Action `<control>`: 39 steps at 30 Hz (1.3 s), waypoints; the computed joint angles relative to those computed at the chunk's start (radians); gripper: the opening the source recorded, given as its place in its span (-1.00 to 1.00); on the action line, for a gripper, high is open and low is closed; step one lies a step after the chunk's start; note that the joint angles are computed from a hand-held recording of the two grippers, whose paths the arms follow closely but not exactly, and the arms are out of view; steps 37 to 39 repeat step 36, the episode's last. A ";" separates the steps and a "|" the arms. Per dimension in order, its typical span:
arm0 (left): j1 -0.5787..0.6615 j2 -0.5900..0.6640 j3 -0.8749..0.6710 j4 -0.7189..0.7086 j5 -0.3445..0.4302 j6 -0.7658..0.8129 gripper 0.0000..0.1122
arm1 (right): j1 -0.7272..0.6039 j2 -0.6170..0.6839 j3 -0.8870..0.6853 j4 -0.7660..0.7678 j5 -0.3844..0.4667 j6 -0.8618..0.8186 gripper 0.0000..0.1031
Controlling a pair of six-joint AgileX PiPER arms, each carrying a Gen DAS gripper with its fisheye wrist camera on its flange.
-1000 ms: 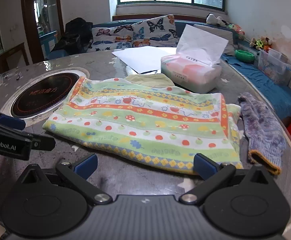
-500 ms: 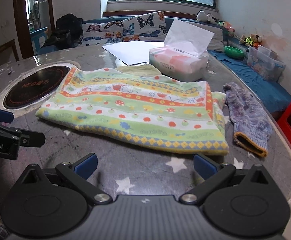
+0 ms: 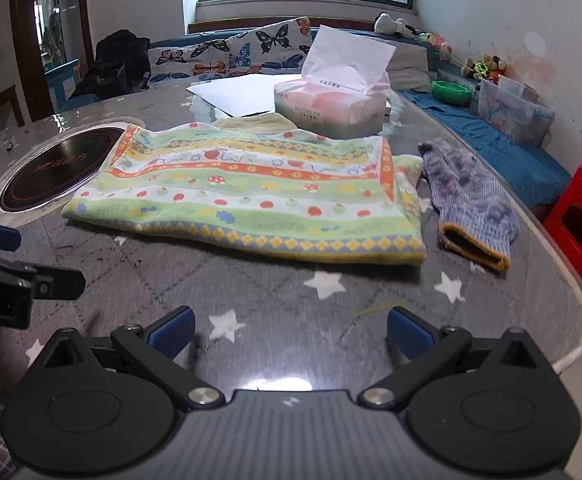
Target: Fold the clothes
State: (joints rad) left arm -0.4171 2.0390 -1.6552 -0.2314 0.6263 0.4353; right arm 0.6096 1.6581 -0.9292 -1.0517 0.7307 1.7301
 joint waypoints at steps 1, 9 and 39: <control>-0.003 -0.005 0.010 -0.001 -0.003 0.002 0.71 | 0.004 -0.002 0.005 -0.001 0.002 0.007 1.00; -0.014 -0.035 0.068 -0.012 -0.027 0.014 0.71 | 0.031 -0.014 0.034 -0.011 0.012 0.055 1.00; -0.018 -0.109 0.188 -0.034 -0.095 0.041 0.76 | 0.102 -0.032 0.057 -0.029 0.071 0.127 1.00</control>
